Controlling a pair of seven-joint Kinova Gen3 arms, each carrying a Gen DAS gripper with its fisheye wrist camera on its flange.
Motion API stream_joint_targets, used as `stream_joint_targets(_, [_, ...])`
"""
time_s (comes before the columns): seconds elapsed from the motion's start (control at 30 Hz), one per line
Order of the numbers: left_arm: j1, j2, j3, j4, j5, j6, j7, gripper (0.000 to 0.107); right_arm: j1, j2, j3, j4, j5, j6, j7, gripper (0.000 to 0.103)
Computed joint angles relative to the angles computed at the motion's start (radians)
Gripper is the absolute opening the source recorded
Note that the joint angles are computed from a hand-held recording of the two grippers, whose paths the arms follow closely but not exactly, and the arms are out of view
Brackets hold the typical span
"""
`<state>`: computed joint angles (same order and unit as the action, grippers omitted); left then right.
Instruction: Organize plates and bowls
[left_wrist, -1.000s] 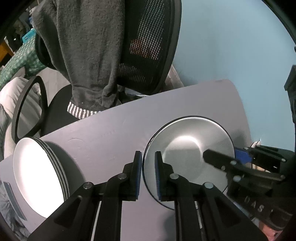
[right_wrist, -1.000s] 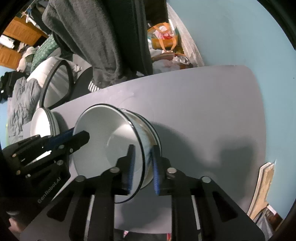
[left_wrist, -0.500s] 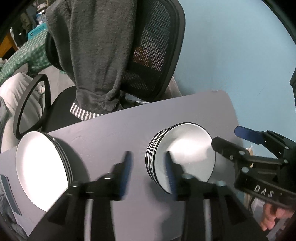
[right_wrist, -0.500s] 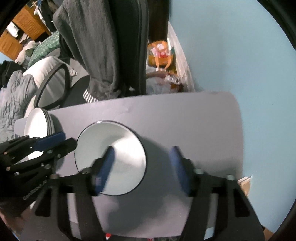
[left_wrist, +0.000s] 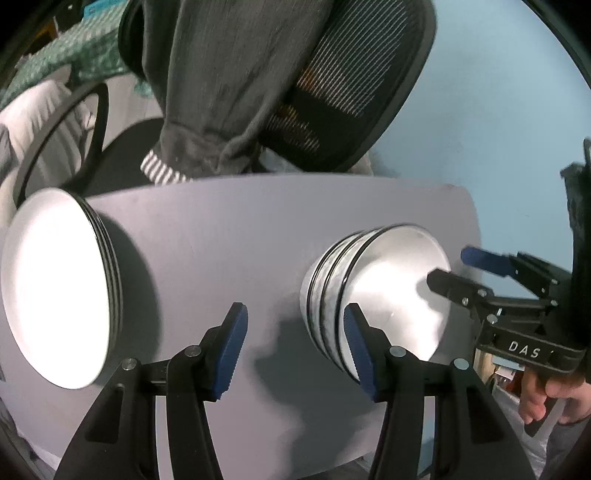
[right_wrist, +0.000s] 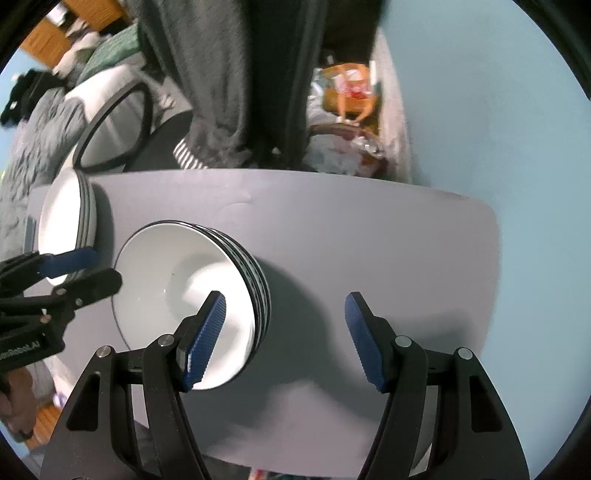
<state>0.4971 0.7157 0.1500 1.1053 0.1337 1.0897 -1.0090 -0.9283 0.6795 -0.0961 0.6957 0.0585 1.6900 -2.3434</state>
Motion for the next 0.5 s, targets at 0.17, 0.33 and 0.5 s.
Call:
stream_joint_targets(0.17, [-0.001, 0.026, 0.004, -0.006, 0.017, 0.015, 0.016, 0.055, 0.025, 0.017, -0.02, 0.016, -0.027, -0.047, 0.061, 0.066])
stream_joint_targets(0.33, [0.004, 0.06, 0.003, -0.044, 0.026, 0.046, 0.039, 0.055, 0.05, 0.051, -0.033, 0.013, -0.068, -0.067, 0.113, 0.066])
stream_joint_targets(0.5, [0.013, 0.082, -0.003, -0.075, 0.02, 0.07, 0.059, 0.055, 0.072, 0.077, -0.043, 0.006, -0.112, -0.069, 0.164, 0.059])
